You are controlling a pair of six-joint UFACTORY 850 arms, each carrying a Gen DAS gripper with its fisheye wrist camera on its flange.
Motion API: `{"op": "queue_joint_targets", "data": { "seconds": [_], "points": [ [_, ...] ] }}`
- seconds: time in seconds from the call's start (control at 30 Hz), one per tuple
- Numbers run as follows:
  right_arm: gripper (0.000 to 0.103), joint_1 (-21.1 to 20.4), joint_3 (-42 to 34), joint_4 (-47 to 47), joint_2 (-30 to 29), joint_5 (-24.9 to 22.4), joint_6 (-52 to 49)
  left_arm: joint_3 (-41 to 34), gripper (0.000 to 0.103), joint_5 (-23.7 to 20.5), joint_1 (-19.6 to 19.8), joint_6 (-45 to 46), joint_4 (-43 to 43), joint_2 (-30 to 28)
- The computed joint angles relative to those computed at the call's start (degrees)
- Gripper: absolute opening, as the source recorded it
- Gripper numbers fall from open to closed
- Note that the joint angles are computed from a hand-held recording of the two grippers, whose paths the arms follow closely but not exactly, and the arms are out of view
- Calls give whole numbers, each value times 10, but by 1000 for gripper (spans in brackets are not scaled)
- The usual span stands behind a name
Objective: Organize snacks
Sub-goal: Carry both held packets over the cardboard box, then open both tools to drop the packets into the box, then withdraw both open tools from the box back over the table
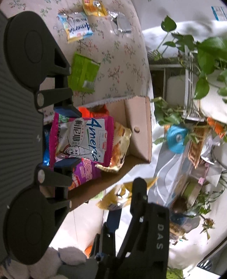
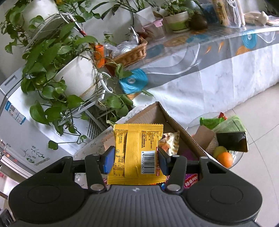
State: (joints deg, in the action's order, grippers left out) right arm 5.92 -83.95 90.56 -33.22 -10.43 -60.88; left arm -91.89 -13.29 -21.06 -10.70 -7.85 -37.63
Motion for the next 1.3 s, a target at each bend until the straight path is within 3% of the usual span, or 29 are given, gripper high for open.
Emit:
{"op": "queue_joint_targets", "data": {
  "seconds": [0.1, 0.17, 0.23, 0.27, 0.37, 0.63, 0.83, 1.3],
  "points": [
    [61, -2, 0, 1, -1, 2, 12, -9, 52, -3, -2, 38, -30, -6],
    [62, -2, 1, 1, 0, 2, 21, -7, 70, 5, -3, 55, -45, -4],
    [69, -2, 4, 23, 1, 2, 1, 4, 78, 22, -4, 39, -31, 3],
    [75, -1, 5, 40, 2, 3, -15, 8, 78, 27, -3, 45, -36, 6],
    [79, -2, 9, 91, 5, 1, -62, 10, 78, 23, 2, 18, -6, 10],
    [80, 1, 3, 94, -1, -21, -77, 28, 80, 21, 27, -12, 23, 25],
    [81, 6, -2, 101, -6, -38, -104, 49, 80, 25, 48, -81, 96, 38],
    [81, 36, -37, 28, -32, -57, -83, 93, 82, 26, 95, -149, 186, 62]
  ]
}}
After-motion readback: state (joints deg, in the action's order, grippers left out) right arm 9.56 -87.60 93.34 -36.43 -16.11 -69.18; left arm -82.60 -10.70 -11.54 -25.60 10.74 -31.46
